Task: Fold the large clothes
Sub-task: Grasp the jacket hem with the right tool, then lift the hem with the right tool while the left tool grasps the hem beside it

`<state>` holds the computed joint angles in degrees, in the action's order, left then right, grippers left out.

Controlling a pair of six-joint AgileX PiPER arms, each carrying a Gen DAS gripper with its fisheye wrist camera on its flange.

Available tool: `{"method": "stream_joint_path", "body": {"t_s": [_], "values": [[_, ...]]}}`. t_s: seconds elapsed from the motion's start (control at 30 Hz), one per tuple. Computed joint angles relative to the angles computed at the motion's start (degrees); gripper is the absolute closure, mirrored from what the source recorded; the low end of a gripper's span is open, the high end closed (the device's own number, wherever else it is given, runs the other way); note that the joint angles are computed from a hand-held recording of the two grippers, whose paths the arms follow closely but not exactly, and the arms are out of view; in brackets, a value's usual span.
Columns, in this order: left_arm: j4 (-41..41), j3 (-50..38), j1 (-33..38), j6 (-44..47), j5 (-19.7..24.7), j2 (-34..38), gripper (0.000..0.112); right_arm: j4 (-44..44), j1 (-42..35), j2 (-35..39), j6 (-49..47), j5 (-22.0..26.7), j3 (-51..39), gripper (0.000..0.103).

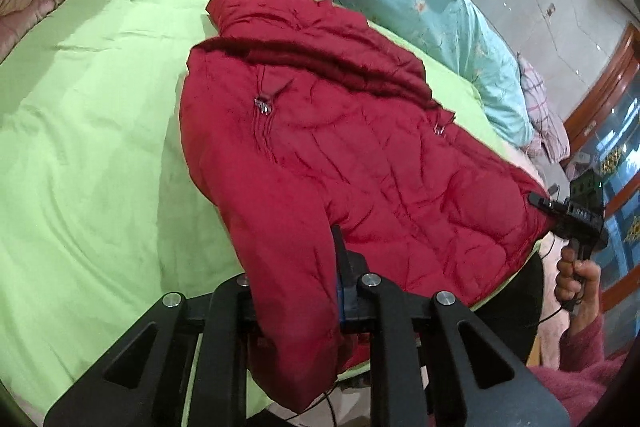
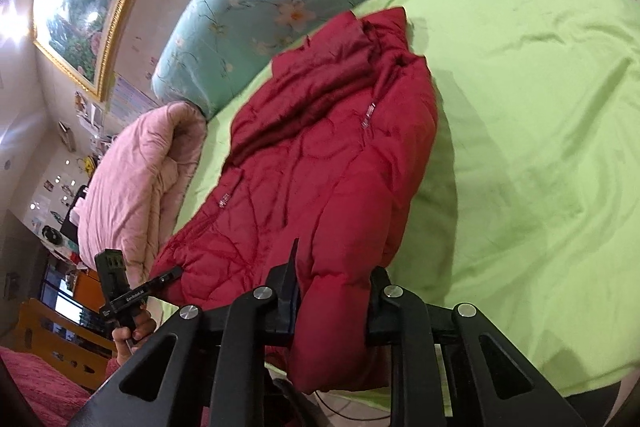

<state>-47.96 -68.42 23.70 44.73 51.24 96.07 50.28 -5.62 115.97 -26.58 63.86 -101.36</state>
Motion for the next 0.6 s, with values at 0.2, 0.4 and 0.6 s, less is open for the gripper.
{"method": "stream_joint_path", "body": {"t_s": [0.2,0.4,0.6], "values": [[-2.8,-3.6,-0.9,-1.3,-1.7,-0.2,0.097,4.2,-0.3,0.8,-0.3,-0.2,-2.6,0.084],[-3.8,-9.9,-2.4,-2.0,-3.4,1.7,0.097,7.2,0.2,4.6,1.6,-0.2,-10.9,0.084],[-2.7,-18.8,-3.3,-6.0,-3.6,6.2,0.097,6.2,1.4,14.2,9.3,1.9,-29.7,0.085]]}}
